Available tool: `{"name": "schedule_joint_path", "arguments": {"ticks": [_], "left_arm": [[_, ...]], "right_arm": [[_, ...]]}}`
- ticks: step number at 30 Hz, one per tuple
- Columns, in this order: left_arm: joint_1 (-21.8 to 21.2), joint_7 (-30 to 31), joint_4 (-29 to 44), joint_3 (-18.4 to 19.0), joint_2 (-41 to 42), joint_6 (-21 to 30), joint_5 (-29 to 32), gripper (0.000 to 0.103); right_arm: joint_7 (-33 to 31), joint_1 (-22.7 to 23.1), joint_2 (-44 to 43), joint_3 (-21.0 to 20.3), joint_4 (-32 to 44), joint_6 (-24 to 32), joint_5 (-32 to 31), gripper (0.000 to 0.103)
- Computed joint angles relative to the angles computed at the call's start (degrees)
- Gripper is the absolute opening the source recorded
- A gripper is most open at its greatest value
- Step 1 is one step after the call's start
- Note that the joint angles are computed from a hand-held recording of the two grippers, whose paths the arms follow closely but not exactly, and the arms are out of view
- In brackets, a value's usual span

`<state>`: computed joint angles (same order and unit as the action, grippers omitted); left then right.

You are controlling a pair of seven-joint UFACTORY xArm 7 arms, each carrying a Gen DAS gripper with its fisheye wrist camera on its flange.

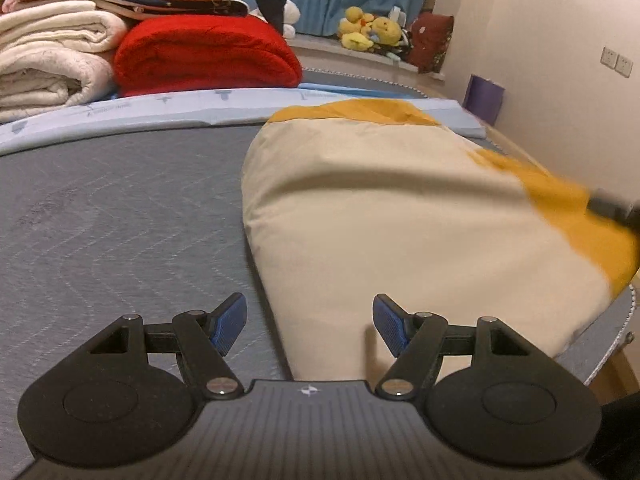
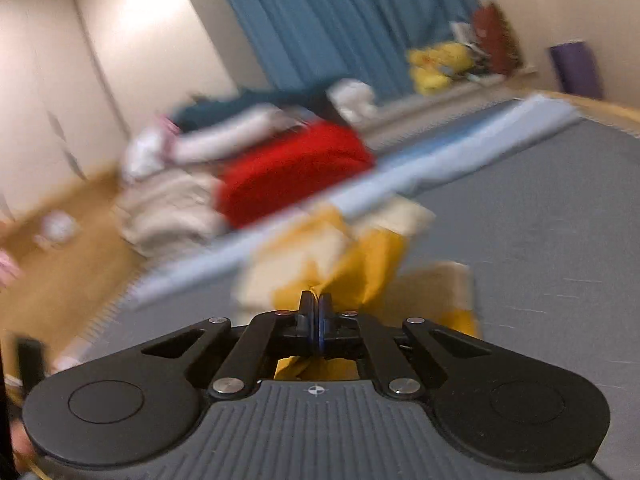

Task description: Fold large clothes

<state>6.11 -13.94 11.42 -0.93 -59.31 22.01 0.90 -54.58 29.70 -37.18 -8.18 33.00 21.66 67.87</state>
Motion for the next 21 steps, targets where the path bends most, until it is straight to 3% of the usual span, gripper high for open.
{"name": "schedule_joint_path", "arguments": {"ticks": [3,6,9,11,16,21], "left_arm": [[-1.3,0.5,0.3,0.1,2.2,-2.0,-0.2,0.075],[-3.2,1.4,1.0,1.0,5.1,-3.6,-1.0,0.075],[-5.6,3.6,1.6,2.7,6.5,-3.4,-1.8,0.075],[-8.7,6.5,2.8,6.0,8.4,-1.2,-3.7,0.075],[-8.2,9.9,6.8,3.8,16.6,12.1,-3.4,0.081],[-8.9,15.0,6.0,6.1,12.2,12.1,-5.9,0.075]], "right_arm": [[13.1,-9.8,3.4,5.7,-0.3,1.6,-16.3,0.0],[18.9,-14.2,6.6,6.7,0.7,5.8,-27.9,0.0],[21.4,-14.8,8.1,6.7,1.0,7.9,-34.7,0.0],[22.7,-14.6,9.1,7.2,0.9,7.6,-37.9,0.0],[27.8,-15.2,13.9,9.1,3.5,11.1,-45.1,0.0],[30.1,-15.1,15.2,10.5,3.3,9.9,-49.9,0.0]]}}
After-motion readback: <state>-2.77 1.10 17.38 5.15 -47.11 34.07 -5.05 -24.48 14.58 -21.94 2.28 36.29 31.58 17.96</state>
